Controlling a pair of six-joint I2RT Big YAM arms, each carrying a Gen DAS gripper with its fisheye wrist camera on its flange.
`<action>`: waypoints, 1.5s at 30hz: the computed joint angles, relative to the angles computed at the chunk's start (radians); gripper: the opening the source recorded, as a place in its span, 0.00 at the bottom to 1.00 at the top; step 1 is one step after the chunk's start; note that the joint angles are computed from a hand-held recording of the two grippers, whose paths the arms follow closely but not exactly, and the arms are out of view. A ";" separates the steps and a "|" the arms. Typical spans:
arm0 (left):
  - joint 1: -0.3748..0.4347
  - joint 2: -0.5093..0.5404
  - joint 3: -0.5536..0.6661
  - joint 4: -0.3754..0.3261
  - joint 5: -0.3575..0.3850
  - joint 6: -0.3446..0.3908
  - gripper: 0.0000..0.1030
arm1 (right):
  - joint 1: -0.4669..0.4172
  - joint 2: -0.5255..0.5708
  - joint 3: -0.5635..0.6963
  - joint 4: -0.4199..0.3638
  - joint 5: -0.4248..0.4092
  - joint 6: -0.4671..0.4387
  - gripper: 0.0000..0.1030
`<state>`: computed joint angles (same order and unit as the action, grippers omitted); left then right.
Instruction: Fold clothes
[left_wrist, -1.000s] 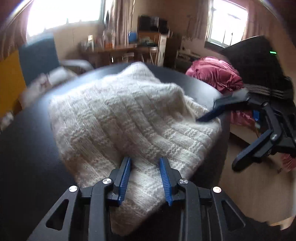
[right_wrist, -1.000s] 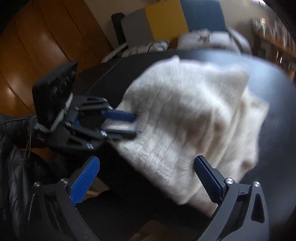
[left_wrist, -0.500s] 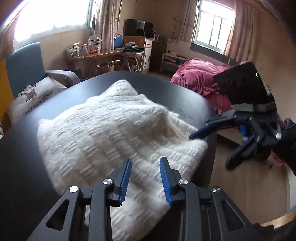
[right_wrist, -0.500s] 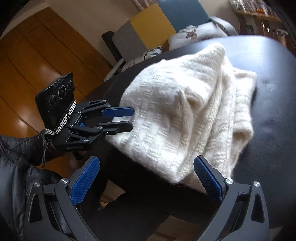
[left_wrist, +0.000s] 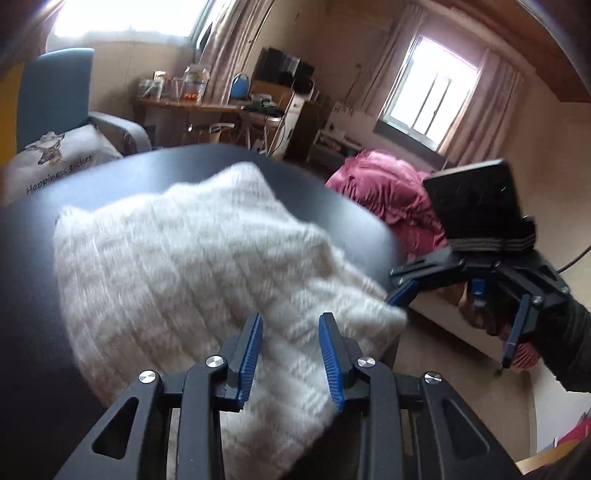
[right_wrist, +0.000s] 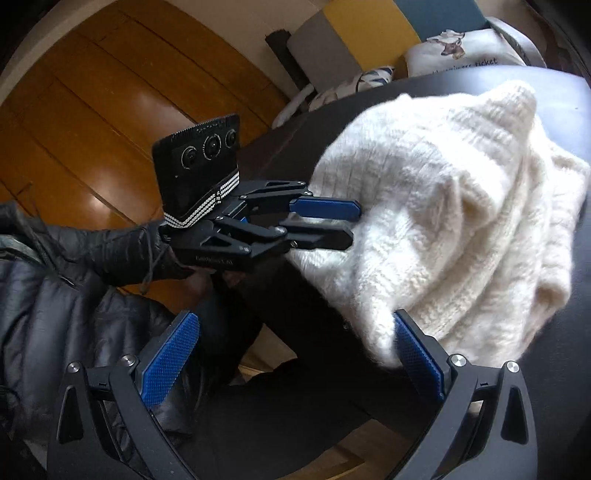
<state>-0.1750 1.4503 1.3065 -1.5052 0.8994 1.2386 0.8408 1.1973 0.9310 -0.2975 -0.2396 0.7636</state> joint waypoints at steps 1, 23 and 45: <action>-0.003 -0.001 0.003 0.014 0.003 -0.009 0.30 | -0.006 0.003 0.006 -0.030 0.003 -0.001 1.00; -0.103 -0.046 -0.030 -0.035 -0.138 0.161 0.30 | 0.072 0.043 0.065 -0.260 0.002 -0.074 1.00; -0.160 -0.016 0.029 0.262 -0.132 -0.204 0.30 | 0.141 -0.059 -0.030 -0.183 0.299 0.088 0.99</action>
<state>-0.3346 1.4339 1.3357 -1.2428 0.7673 1.0345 0.9814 1.1379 0.9010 -0.4802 0.0592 0.8516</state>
